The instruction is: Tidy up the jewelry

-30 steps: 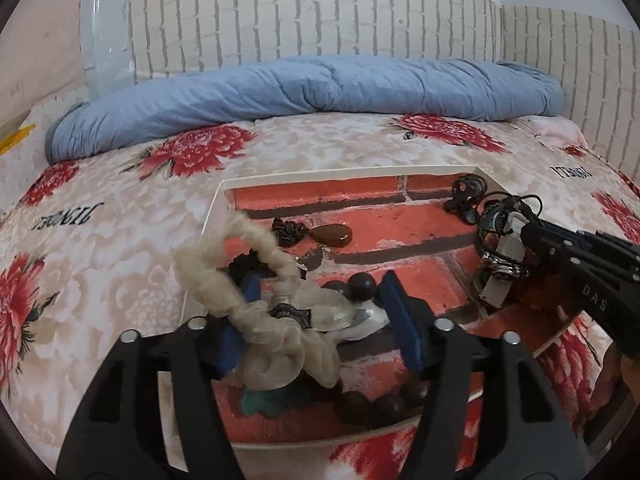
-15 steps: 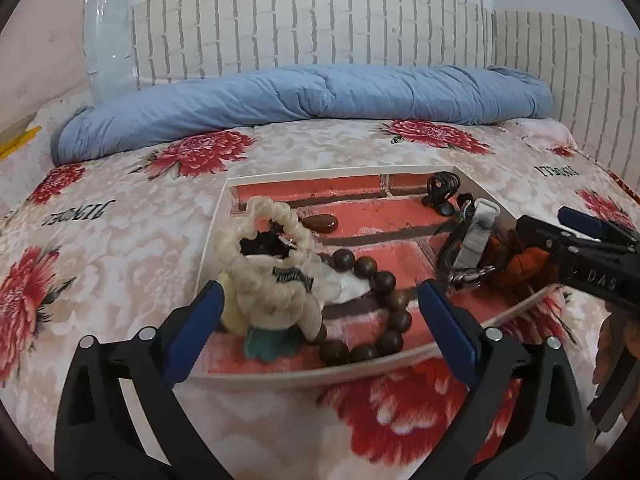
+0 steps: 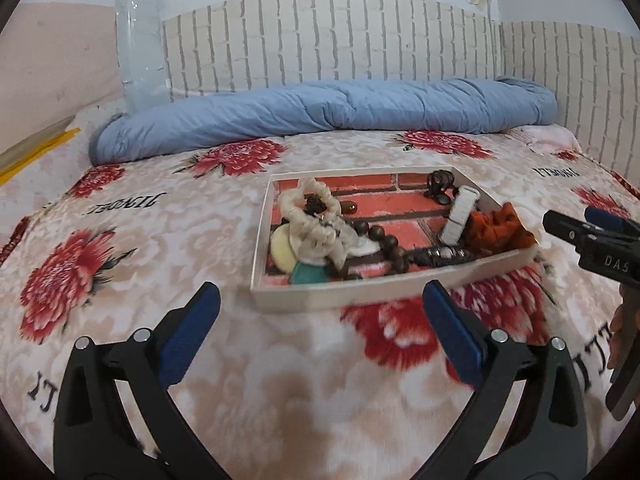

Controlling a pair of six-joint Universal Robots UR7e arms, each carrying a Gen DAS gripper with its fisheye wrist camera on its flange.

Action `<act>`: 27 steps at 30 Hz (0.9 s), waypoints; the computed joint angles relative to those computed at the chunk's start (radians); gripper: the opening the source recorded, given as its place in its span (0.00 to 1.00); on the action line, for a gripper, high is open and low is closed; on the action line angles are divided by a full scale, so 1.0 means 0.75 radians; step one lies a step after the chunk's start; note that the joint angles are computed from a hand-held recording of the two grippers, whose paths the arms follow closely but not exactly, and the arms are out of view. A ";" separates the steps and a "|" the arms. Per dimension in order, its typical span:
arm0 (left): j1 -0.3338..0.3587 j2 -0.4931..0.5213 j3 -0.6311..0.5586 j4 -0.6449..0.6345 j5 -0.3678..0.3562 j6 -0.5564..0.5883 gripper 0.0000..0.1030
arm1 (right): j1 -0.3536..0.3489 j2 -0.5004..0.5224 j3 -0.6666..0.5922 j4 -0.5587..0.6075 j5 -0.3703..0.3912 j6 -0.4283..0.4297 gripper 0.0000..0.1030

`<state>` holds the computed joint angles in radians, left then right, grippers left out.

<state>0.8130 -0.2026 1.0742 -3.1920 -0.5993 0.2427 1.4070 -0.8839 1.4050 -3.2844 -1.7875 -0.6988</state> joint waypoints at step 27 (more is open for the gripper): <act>-0.210 -0.105 0.584 -0.800 0.205 0.163 0.95 | -0.070 -0.305 0.711 -0.484 0.213 -0.136 0.96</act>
<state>0.6556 -0.2813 1.5120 -3.7923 -0.4455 0.3646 1.3542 -1.1128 1.9386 -3.6478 -1.6277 -0.8011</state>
